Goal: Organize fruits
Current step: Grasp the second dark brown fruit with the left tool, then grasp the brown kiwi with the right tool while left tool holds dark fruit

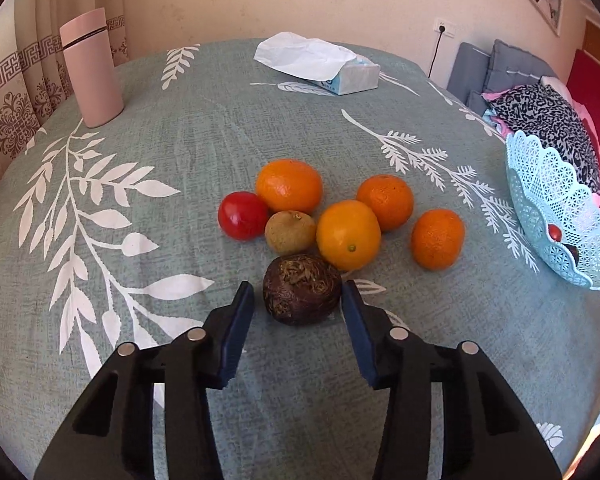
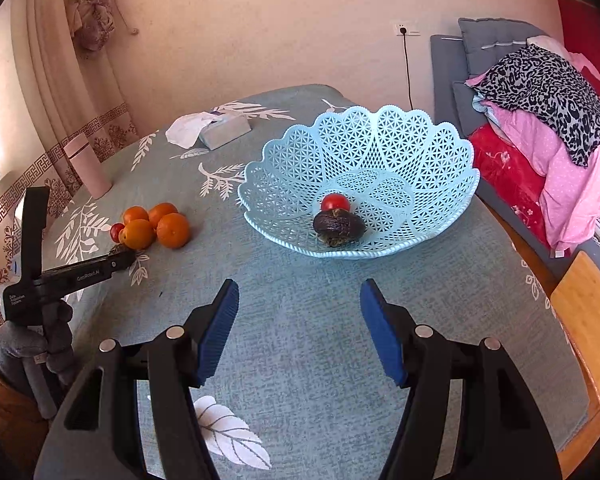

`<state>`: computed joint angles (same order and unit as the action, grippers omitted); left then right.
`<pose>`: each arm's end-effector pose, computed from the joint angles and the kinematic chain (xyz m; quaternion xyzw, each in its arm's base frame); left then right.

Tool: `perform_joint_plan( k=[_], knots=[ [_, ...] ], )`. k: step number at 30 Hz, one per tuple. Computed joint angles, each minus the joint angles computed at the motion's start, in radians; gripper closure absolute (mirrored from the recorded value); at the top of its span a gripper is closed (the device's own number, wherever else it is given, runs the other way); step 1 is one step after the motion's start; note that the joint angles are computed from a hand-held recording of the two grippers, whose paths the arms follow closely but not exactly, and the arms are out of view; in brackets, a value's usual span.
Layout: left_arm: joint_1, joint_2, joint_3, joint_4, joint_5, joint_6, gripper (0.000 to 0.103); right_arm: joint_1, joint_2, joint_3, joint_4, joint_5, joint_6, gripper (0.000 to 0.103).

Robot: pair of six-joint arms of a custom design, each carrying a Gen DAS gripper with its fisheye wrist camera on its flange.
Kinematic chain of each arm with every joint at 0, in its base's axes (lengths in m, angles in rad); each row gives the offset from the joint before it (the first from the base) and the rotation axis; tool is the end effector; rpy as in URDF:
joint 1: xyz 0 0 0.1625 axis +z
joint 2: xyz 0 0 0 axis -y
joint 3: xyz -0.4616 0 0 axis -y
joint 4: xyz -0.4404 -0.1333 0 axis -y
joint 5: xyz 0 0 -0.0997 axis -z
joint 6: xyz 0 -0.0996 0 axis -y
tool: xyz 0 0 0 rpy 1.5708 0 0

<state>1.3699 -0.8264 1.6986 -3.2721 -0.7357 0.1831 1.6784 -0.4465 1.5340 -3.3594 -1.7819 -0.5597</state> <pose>0.0608 -0.7396 0.1931 -0.0007 0.8525 -0.3715 0.3679 0.1934 -0.7435 -0.0382 0.2717 -0.8943 0.3106 0.1730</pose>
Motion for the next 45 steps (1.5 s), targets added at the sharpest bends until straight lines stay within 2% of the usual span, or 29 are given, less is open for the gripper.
perform_joint_plan(
  k=[8, 13, 16, 21, 26, 36, 45],
  knots=[
    [-0.027, -0.004, 0.081, -0.204, 0.026, 0.090, 0.063, 0.000, -0.038, 0.072, 0.085, 0.099, -0.039, 0.038],
    [-0.040, -0.007, 0.112, -0.319, 0.061, 0.131, 0.063, 0.005, -0.047, 0.121, 0.139, 0.102, -0.099, 0.038],
    [-0.040, -0.014, 0.122, -0.331, 0.058, 0.124, 0.063, 0.017, -0.040, 0.145, 0.132, 0.072, -0.155, 0.038],
    [-0.039, -0.021, 0.136, -0.335, 0.054, 0.111, 0.062, 0.026, -0.028, 0.157, 0.136, 0.032, -0.186, 0.062],
    [-0.039, -0.027, 0.147, -0.347, 0.047, 0.104, 0.063, 0.025, -0.021, 0.155, 0.149, -0.001, -0.186, 0.077],
    [-0.042, -0.024, 0.149, -0.359, 0.049, 0.112, 0.063, 0.023, -0.035, 0.147, 0.118, 0.029, -0.153, 0.077],
    [-0.044, -0.021, 0.148, -0.360, 0.047, 0.126, 0.062, 0.022, -0.032, 0.064, 0.002, 0.038, -0.096, 0.077]
  ],
)
